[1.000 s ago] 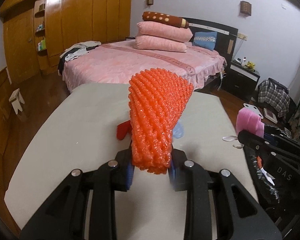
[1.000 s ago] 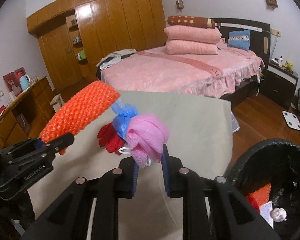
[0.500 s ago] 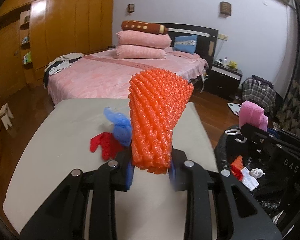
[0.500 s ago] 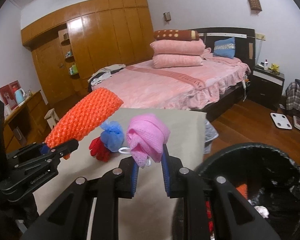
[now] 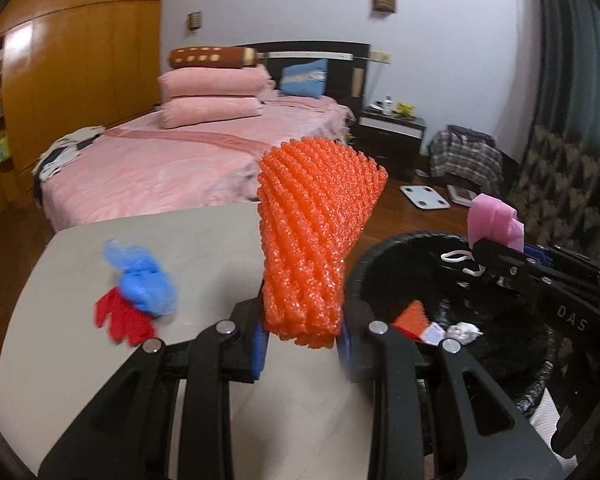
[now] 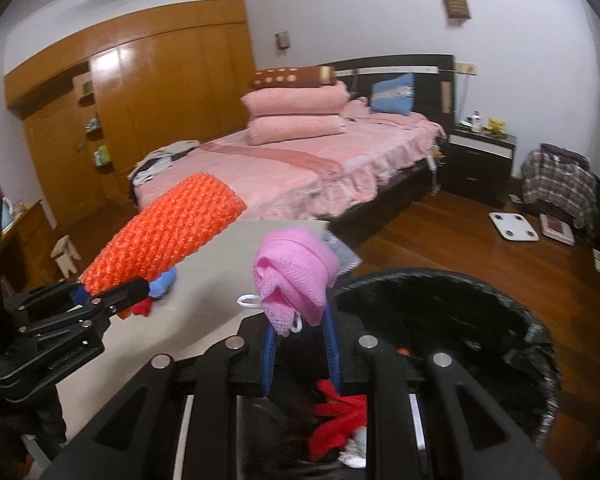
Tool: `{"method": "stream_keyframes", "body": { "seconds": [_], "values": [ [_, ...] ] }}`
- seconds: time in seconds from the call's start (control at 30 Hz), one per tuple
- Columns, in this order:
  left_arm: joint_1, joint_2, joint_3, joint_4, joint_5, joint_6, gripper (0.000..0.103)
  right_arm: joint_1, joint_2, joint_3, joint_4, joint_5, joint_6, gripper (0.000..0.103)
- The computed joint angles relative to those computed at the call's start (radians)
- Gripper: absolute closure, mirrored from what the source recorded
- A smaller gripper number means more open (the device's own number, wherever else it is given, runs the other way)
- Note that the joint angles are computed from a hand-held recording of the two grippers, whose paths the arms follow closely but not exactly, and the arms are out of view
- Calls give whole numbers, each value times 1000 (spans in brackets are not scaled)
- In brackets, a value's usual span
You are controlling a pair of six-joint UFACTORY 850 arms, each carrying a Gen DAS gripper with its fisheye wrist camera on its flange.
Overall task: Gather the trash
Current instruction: 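Lift the orange net and pink mask and carry them over the bin, then open both tools over the black bin to drop the net and mask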
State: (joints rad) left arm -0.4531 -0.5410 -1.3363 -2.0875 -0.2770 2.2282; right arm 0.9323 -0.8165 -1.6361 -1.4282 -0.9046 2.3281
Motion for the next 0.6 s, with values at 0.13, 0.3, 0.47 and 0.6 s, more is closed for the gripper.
{"method": "stream_keyframes", "body": {
  "seconds": [0.13, 0.3, 0.47, 0.6],
  "values": [
    [-38, -23, -24, 68, -4, -40, 76, -1, 44, 82, 17, -26, 48, 82],
    [-82, -66, -69, 174, -10, -121, 76, 0, 92, 179, 36, -51, 109, 82],
    [-109, -109, -114, 311, -29, -254, 73, -2, 121, 242, 52, -60, 144, 80],
    [-114, -136, -139, 428, -65, -378, 47, -2, 129, 267, 95, -77, 135, 62]
  ]
}}
